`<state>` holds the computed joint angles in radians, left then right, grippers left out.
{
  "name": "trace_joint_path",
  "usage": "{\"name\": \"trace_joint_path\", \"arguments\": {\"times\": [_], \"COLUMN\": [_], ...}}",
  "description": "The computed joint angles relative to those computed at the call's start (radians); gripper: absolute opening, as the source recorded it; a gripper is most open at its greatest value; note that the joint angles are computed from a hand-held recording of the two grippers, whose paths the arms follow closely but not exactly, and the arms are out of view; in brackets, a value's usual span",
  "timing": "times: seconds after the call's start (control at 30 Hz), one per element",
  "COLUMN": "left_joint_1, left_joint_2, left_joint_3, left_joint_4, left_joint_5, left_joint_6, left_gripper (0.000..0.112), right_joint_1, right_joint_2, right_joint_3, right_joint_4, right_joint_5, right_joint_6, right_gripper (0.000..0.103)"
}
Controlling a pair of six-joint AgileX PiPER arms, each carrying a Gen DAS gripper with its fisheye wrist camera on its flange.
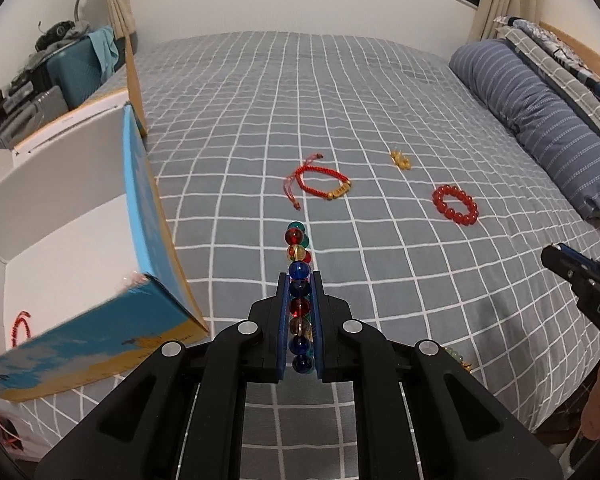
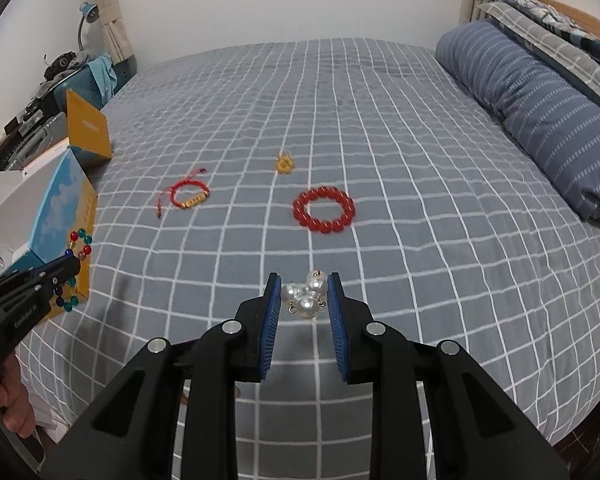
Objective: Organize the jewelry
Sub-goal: 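Carry the glass bead bracelet with the left tool while the right tool carries the pearls to the box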
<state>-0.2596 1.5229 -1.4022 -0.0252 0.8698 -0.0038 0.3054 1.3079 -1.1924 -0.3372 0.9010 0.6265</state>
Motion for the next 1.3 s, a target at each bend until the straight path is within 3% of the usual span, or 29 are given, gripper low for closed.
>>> {"name": "trace_joint_path", "arguments": {"times": [0.7,1.2,1.3], "left_joint_1": [0.155,0.408,0.478], "left_joint_2": [-0.021,-0.011,0.004], "left_joint_3": [-0.163,-0.223,-0.24], "left_joint_4": [0.016,-0.033,-0.053], "left_joint_5": [0.116,0.16,0.167], "left_joint_6": [0.023,0.12,0.153], "left_gripper": [0.009,0.009,0.009], "right_joint_1": [0.157,0.349,0.396], "right_joint_2": [0.254,0.538,0.639], "right_joint_3": [-0.391,-0.844,-1.008], "right_joint_4": [-0.002,0.006,0.016], "right_joint_5": [0.077,0.2,0.258], "right_joint_6": [-0.03,-0.073,-0.098], "right_gripper": [0.023,0.023,0.023]}}
